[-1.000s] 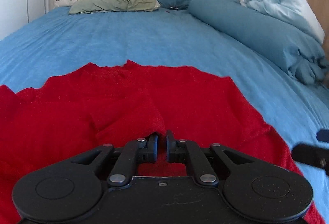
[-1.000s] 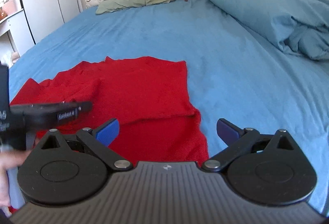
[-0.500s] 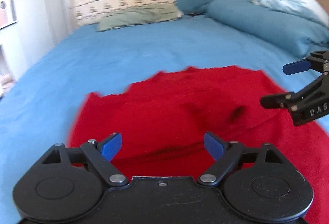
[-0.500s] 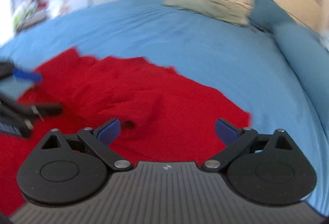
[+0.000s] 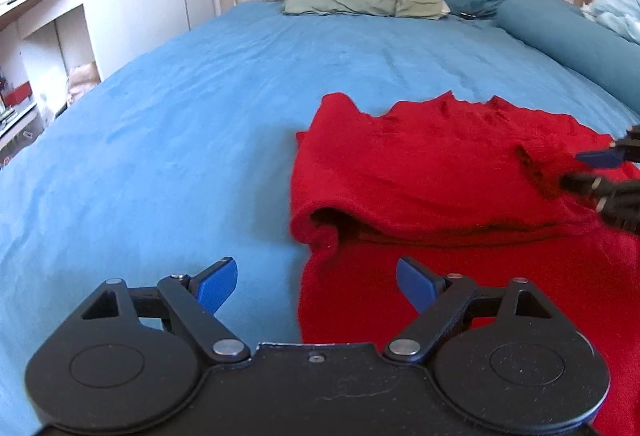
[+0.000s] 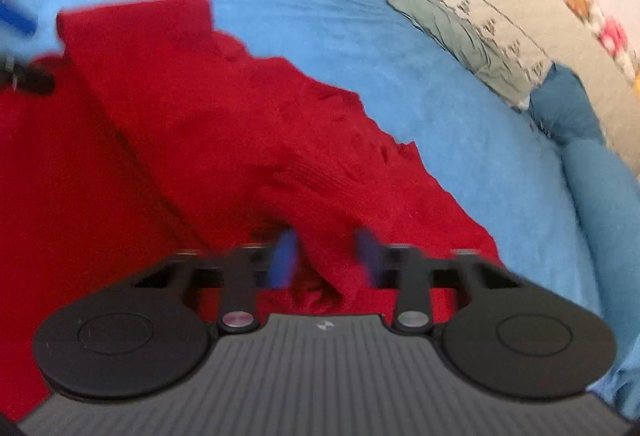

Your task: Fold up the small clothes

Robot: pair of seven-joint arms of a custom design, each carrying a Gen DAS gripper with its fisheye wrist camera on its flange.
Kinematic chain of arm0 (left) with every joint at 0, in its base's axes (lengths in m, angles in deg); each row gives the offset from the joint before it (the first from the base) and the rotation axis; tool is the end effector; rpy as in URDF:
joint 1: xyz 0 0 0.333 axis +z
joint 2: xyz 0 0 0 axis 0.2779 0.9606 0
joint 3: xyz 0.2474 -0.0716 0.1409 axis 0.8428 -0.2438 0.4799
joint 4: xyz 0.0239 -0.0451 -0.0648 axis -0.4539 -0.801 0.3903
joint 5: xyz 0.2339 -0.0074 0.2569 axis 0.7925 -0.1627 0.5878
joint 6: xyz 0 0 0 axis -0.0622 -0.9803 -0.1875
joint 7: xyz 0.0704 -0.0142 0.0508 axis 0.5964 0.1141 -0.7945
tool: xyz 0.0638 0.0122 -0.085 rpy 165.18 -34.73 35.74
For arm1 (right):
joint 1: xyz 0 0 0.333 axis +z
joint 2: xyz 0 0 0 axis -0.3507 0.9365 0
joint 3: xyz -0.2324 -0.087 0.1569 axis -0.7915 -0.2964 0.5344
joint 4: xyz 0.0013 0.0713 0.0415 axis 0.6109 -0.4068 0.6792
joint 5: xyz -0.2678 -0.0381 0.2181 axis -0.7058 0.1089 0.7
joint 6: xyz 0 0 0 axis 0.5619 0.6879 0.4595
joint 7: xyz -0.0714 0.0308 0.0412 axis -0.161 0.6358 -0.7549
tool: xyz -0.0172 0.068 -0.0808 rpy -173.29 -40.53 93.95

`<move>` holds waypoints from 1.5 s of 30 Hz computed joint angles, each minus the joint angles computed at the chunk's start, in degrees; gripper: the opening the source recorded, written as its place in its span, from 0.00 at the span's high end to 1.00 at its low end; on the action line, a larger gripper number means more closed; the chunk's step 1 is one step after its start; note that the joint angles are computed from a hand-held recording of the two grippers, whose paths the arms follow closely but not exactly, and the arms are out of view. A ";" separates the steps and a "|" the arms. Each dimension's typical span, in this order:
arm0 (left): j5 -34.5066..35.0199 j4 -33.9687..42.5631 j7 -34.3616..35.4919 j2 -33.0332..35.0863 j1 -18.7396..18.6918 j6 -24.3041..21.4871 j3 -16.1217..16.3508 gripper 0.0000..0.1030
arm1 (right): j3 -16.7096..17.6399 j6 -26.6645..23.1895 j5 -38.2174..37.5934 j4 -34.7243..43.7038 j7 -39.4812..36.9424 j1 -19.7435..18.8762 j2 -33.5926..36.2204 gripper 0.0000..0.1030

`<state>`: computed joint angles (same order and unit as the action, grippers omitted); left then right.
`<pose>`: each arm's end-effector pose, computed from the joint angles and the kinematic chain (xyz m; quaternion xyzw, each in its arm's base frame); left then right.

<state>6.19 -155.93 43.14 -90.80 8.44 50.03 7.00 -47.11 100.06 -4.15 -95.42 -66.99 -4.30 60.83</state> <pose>0.3444 -0.1803 0.4642 -0.7709 0.4860 -0.1991 0.3604 0.5225 0.1507 0.4558 -0.8831 0.1710 -0.3066 0.3113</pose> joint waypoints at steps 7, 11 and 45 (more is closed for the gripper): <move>1.72 0.36 -1.31 0.43 1.32 0.83 0.19 0.13 | -3.51 -7.82 0.04 6.13 27.50 -4.35 1.83 0.71; 2.06 0.15 -2.04 0.94 1.72 1.42 0.63 0.13 | -4.82 -14.94 -1.23 6.45 37.20 -8.03 2.87 0.38; 2.24 0.68 -3.50 2.83 0.39 -4.33 0.88 0.14 | -2.83 -10.78 -0.03 10.74 40.32 -17.21 8.12 0.66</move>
